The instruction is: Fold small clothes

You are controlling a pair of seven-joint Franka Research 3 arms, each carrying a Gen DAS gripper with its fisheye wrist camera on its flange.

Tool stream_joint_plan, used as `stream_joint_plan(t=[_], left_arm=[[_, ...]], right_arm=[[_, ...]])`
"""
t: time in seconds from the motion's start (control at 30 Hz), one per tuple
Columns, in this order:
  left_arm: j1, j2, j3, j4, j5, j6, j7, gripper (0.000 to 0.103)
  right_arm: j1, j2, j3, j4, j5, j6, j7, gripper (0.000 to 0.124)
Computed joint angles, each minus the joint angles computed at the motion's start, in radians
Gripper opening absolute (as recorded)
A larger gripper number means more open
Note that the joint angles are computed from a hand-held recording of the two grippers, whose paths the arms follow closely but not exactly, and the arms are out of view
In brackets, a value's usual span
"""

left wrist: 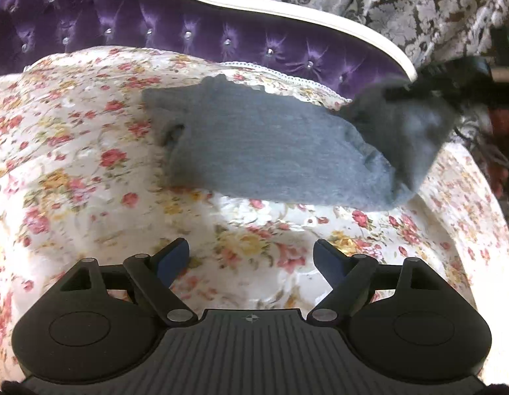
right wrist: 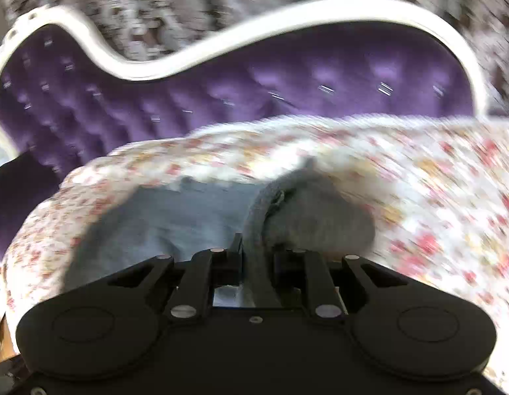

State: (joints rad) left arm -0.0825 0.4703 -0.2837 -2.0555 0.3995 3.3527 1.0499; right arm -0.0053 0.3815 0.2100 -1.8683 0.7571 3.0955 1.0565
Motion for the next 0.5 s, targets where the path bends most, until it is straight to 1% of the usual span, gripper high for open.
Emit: stream_joint_plan(t=[0.07, 0.13, 0.27, 0.33, 0.4, 0.47, 0.5], left_arm=[[0.045, -0.005, -0.031, -0.019, 0.012, 0.013, -0.007, 0.082], [0.066, -0.014, -0.036, -0.044, 0.02, 0.033, -0.019, 0.082], [0.139, -0.019, -0.081, -0.076, 0.065, 0.053, -0.054, 0.082], [0.149, -0.025, -0.077, -0.091, 0.082, 0.066, -0.07, 0.082], [0.171, -0.026, -0.086, -0.097, 0.106, 0.073, -0.089, 0.082], [0.197, -0.03, -0.098, -0.106, 0.136, 0.079, -0.11, 0.082], [0.211, -0.03, -0.105, -0.106, 0.153, 0.078, -0.12, 0.082]], right_arm=[[0.079, 0.012, -0.054, 0.039, -0.078, -0.018, 0.058, 0.025], [0.154, 0.034, -0.099, 0.095, -0.163, -0.051, 0.123, 0.025], [0.247, 0.113, -0.13, 0.227, -0.3, -0.123, 0.201, 0.025], [0.31, 0.171, -0.168, 0.306, -0.386, -0.174, 0.253, 0.025], [0.35, 0.223, -0.19, 0.366, -0.453, -0.221, 0.293, 0.025], [0.39, 0.281, -0.217, 0.435, -0.523, -0.275, 0.336, 0.032], [0.388, 0.29, -0.204, 0.44, -0.532, -0.27, 0.338, 0.04]])
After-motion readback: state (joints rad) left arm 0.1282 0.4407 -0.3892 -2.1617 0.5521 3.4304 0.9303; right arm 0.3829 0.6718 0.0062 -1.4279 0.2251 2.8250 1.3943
